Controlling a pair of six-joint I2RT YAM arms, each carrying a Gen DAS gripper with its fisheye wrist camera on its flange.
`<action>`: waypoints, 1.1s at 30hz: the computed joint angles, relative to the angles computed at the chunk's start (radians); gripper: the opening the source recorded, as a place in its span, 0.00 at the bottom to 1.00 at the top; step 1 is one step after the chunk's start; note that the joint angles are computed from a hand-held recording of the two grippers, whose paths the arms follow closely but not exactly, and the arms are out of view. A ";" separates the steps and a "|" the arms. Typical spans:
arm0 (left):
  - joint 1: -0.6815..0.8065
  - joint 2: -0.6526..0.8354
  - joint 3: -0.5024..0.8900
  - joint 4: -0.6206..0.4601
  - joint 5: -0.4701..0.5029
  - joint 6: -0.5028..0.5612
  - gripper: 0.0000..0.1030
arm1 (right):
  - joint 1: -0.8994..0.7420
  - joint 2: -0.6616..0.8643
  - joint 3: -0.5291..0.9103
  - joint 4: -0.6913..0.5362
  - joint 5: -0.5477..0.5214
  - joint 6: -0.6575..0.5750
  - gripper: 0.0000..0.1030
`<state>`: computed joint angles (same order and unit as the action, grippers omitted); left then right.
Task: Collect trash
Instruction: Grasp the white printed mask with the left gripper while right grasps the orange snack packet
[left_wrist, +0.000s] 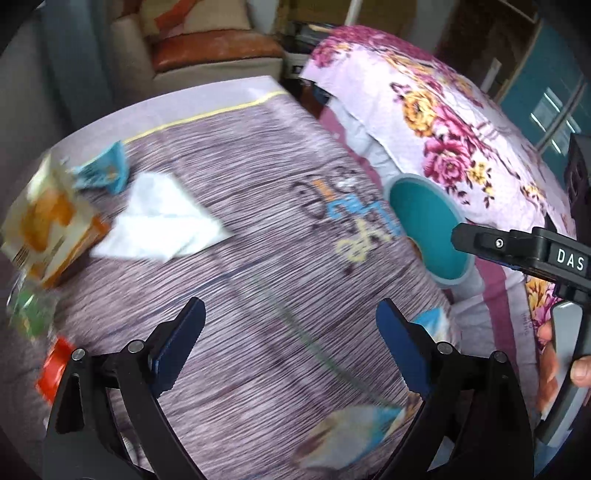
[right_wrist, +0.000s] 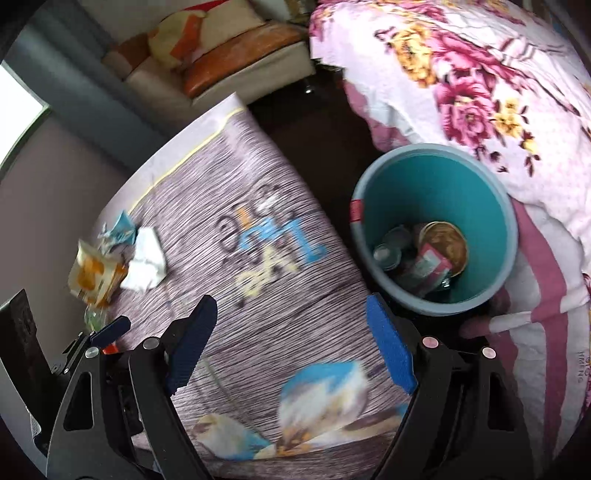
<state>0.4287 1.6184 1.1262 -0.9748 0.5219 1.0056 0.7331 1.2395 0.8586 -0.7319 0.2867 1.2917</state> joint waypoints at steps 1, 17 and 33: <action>0.032 0.018 0.022 -0.015 0.003 0.019 0.91 | 0.016 0.029 0.022 0.007 -0.002 0.003 0.76; 0.428 0.310 0.370 -0.123 -0.035 0.245 0.91 | 0.157 0.419 0.376 0.036 -0.090 -0.089 0.76; 0.528 0.523 0.489 -0.139 -0.090 0.264 0.86 | 0.205 0.677 0.650 0.001 -0.162 -0.203 0.76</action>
